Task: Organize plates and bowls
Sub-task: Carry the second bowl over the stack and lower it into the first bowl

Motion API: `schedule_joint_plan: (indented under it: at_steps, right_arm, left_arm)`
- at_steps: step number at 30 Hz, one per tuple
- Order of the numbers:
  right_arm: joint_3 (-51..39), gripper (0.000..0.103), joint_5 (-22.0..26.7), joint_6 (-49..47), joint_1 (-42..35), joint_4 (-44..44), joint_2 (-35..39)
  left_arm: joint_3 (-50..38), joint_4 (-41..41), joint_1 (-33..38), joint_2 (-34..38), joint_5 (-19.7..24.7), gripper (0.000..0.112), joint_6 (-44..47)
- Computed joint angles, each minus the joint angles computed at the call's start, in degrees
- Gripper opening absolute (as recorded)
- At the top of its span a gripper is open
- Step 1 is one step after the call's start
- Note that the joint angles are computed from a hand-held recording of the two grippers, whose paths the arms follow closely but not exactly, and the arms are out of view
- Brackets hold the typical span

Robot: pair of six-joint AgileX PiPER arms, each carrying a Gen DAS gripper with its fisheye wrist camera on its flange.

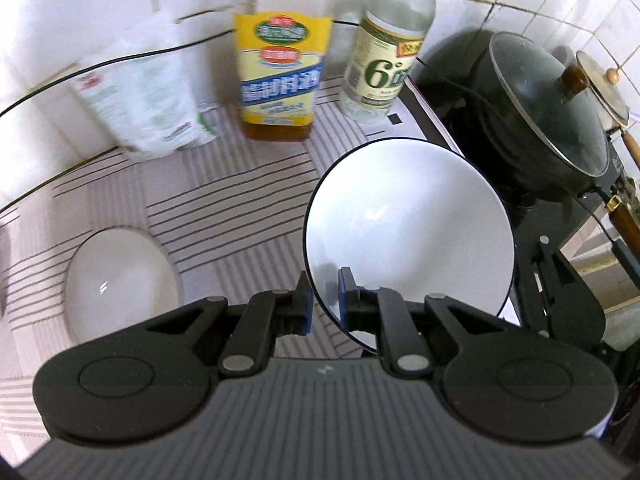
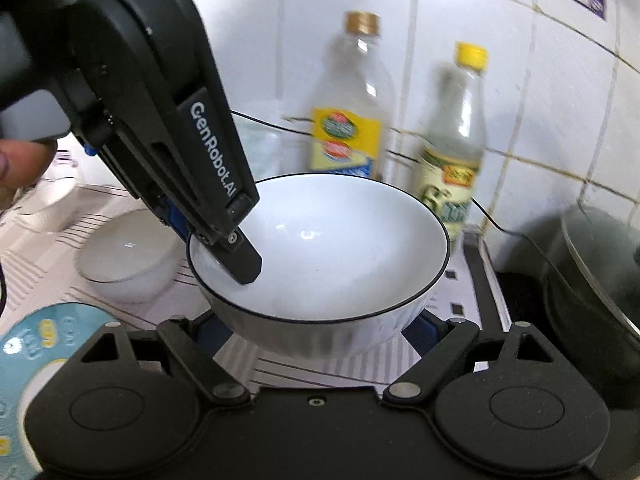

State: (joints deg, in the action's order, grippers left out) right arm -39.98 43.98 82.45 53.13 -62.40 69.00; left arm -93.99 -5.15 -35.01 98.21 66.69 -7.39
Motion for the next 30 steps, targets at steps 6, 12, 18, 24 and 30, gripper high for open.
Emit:
schedule_joint_plan:
  at_steps: [6,12,18,24,30]
  right_arm:
    - [-4.42,0.092,-4.46,-8.46,0.44,5.76,-1.14]
    - [-8.53,0.092,-9.87,-15.27,-0.25,7.84,2.58]
    - [-12.89,0.091,-16.48,-25.32,-1.82,16.57,7.7]
    - [-16.87,0.091,-21.11,-35.08,-3.3,25.93,14.63]
    - [-21.86,0.091,-22.0,-50.92,-6.04,41.12,20.32]
  left_arm:
    - [5.64,0.44,4.3,-8.42,0.37,0.011,1.84]
    - [8.48,-0.61,10.42,-13.27,2.14,0.011,2.9]
    - [11.63,-1.71,17.37,-15.28,2.05,0.012,4.99]
    - [14.42,-3.24,23.92,-14.53,1.93,0.012,8.29]
    - [13.48,-4.21,27.83,-10.61,2.76,0.012,10.09]
